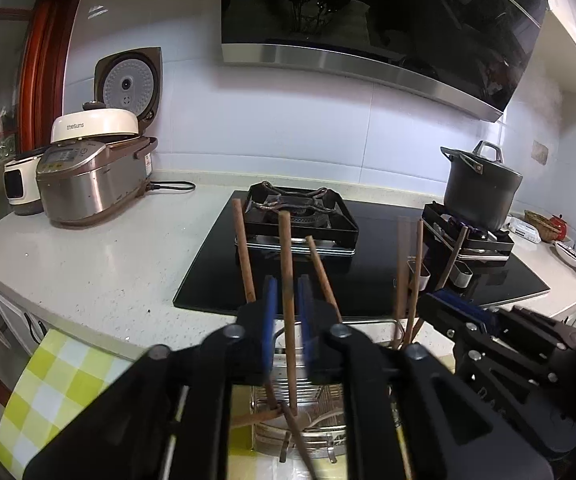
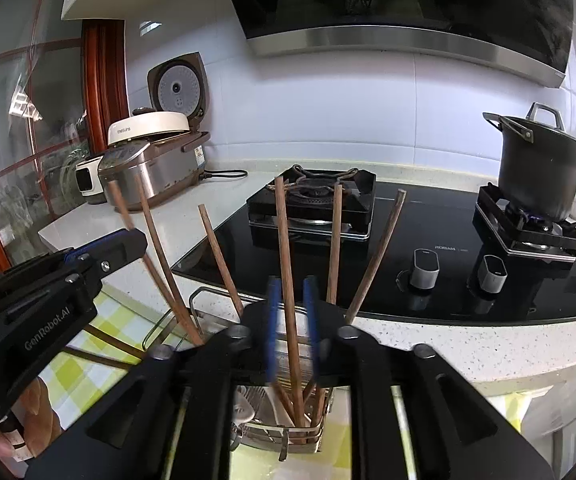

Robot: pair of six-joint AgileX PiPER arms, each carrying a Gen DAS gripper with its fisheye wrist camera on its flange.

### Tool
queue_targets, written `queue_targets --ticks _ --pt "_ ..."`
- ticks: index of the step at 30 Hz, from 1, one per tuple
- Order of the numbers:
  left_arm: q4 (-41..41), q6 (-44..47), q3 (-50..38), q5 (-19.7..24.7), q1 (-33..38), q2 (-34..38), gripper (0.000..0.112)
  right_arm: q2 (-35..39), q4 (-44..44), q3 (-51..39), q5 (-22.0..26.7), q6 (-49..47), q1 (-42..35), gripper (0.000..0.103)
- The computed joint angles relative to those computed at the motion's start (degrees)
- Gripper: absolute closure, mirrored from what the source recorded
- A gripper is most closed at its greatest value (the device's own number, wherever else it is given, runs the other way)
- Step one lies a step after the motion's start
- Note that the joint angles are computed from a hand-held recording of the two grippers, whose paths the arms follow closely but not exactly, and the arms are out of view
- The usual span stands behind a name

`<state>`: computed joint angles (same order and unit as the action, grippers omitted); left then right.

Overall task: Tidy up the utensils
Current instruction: 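Lower both chopsticks into the wire rack and open both tools, then withdraw both open tools back from the wire rack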

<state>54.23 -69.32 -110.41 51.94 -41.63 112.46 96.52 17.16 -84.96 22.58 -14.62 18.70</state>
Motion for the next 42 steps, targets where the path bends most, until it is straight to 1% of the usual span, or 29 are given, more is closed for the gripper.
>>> queue_targets --ticks 1,2,4,7,10,12,15,16,17,21,23,27,30,32,34,36,37,39,42 --pt "0.0 -0.2 0.5 -0.1 -0.1 -0.4 0.094 -0.6 0.3 0.4 -0.2 0.0 -0.1 0.062" --pt "0.5 -0.9 1.2 -0.1 -0.2 -0.8 0.094 -1.5 0.2 1.4 -1.2 0.2 -0.1 0.056" --pt "1.1 -1.8 2.8 -0.2 -0.5 -2.0 0.094 -2.6 -2.4 2.3 -1.5 2.6 0.2 0.056" --pt "1.3 -2.4 4.5 0.0 -0.9 -3.8 0.092 -4.4 -3.1 3.7 -1.7 3.7 -0.5 0.056" --pt "2.7 -3.1 6.1 1.1 -1.9 -5.7 0.084 -6.5 -4.1 5.1 -1.3 5.0 -1.3 0.056" --pt "4.5 -4.5 7.5 2.3 -3.0 -7.0 0.068 -7.8 -4.3 5.8 -0.8 5.4 -1.7 0.056" --pt "7.2 -7.8 11.9 3.0 -4.7 -10.6 0.060 -10.2 -3.9 7.4 -0.3 5.6 -2.3 0.056" --pt "7.3 -8.1 12.8 3.2 -5.0 -11.5 0.059 -11.2 -4.6 8.1 -0.3 6.3 -2.2 0.056" --pt "7.4 -8.3 13.7 3.5 -5.5 -12.5 0.055 -12.1 -5.5 8.7 -0.2 7.2 -2.0 0.055" --pt "9.7 -8.9 17.7 5.4 -8.1 -16.0 0.041 -16.0 -9.7 11.3 0.0 10.6 -0.5 0.045" --pt "10.7 -9.3 20.1 6.2 -9.6 -18.2 0.036 -17.7 -11.5 12.1 0.7 11.9 0.4 0.044" --pt "13.0 -12.0 25.5 9.1 -12.7 -22.7 0.026 -22.3 -19.2 14.8 1.4 19.1 3.4 0.037" --pt "13.9 -14.3 30.5 9.9 -14.2 -26.7 0.019 -25.3 -21.8 17.0 2.1 21.8 5.0 0.033" --pt "14.7 -16.6 34.8 10.3 -15.8 -29.9 0.017 -27.1 -24.3 18.4 2.7 24.2 6.3 0.032" --pt "15.2 -17.8 37.9 10.8 -17.3 -32.0 0.014 -28.8 -24.5 19.8 3.2 24.7 7.2 0.028" --pt "15.2 -17.9 40.3 11.6 -19.1 -33.6 0.014 -30.9 -28.4 21.9 3.6 29.0 9.3 0.023" --pt "15.4 -17.8 41.3 12.8 -20.6 -34.0 0.014 -32.1 -30.1 23.2 3.5 31.2 10.5 0.022" --pt "15.7 -18.2 42.9 14.7 -22.8 -34.7 0.014 -34.1 -34.3 25.4 3.8 36.3 13.1 0.019" --pt "15.9 -20.7 45.4 16.2 -25.7 -35.9 0.014 -36.7 -46.9 28.1 5.8 50.3 19.1 0.019"
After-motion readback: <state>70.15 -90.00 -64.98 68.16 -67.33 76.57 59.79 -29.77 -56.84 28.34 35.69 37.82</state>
